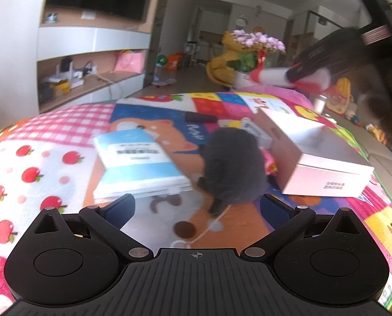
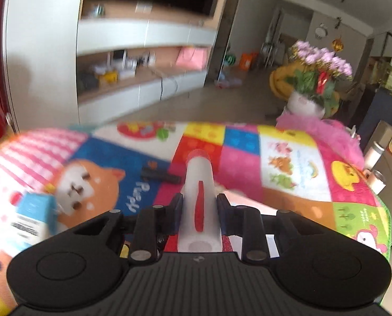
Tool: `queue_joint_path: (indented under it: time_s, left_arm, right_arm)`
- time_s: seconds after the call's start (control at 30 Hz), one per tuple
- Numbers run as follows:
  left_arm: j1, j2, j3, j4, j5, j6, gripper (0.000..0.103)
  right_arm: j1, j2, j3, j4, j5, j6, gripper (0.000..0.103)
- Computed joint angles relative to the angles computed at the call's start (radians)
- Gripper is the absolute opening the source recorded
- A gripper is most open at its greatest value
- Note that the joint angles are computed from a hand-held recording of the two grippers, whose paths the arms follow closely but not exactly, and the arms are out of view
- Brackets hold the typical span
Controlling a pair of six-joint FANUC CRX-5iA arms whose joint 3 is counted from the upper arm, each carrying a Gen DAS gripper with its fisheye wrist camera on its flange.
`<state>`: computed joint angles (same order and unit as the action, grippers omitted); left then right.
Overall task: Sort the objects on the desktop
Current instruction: 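Lower the white tube into the pink box and open the right tool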
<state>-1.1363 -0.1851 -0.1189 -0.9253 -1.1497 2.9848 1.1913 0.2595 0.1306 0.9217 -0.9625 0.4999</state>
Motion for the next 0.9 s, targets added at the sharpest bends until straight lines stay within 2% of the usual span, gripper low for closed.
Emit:
queue_joint_path:
  time_s: [0.17, 0.27, 0.33, 0.43, 0.57, 0.6, 0.67, 0.73, 0.9]
  left_arm:
    - [-0.005, 0.028, 0.031, 0.020, 0.012, -0.040, 0.103]
    - [0.000, 0.046, 0.048, 0.042, 0.024, -0.064, 0.103]
    - [-0.005, 0.059, 0.063, 0.050, 0.020, -0.084, 0.103]
    - [-0.013, 0.074, 0.085, 0.056, -0.002, -0.109, 0.103]
    - [-0.013, 0.087, 0.102, 0.071, -0.040, -0.126, 0.103]
    - [-0.012, 0.086, 0.103, 0.077, -0.045, -0.126, 0.103]
    - [-0.003, 0.086, 0.102, 0.091, -0.047, -0.131, 0.103]
    - [0.001, 0.091, 0.103, 0.097, -0.042, -0.140, 0.103]
    - [0.006, 0.097, 0.092, 0.089, -0.016, -0.158, 0.103]
  right_arm:
    - [-0.016, -0.168, -0.196, 0.114, -0.019, -0.218, 0.027]
    - [-0.056, -0.231, -0.269, 0.053, -0.015, -0.328, 0.027]
    - [-0.082, -0.256, -0.320, 0.034, 0.009, -0.403, 0.027]
    - [-0.115, -0.284, -0.409, 0.071, 0.065, -0.530, 0.027]
    - [-0.137, -0.281, -0.443, 0.066, 0.130, -0.573, 0.028]
    - [-0.136, -0.284, -0.451, 0.075, 0.135, -0.582, 0.030]
    - [-0.124, -0.302, -0.480, 0.126, 0.121, -0.627, 0.047]
    - [-0.108, -0.322, -0.521, 0.201, 0.100, -0.693, 0.057]
    - [-0.088, -0.345, -0.509, 0.204, 0.099, -0.644, 0.057]
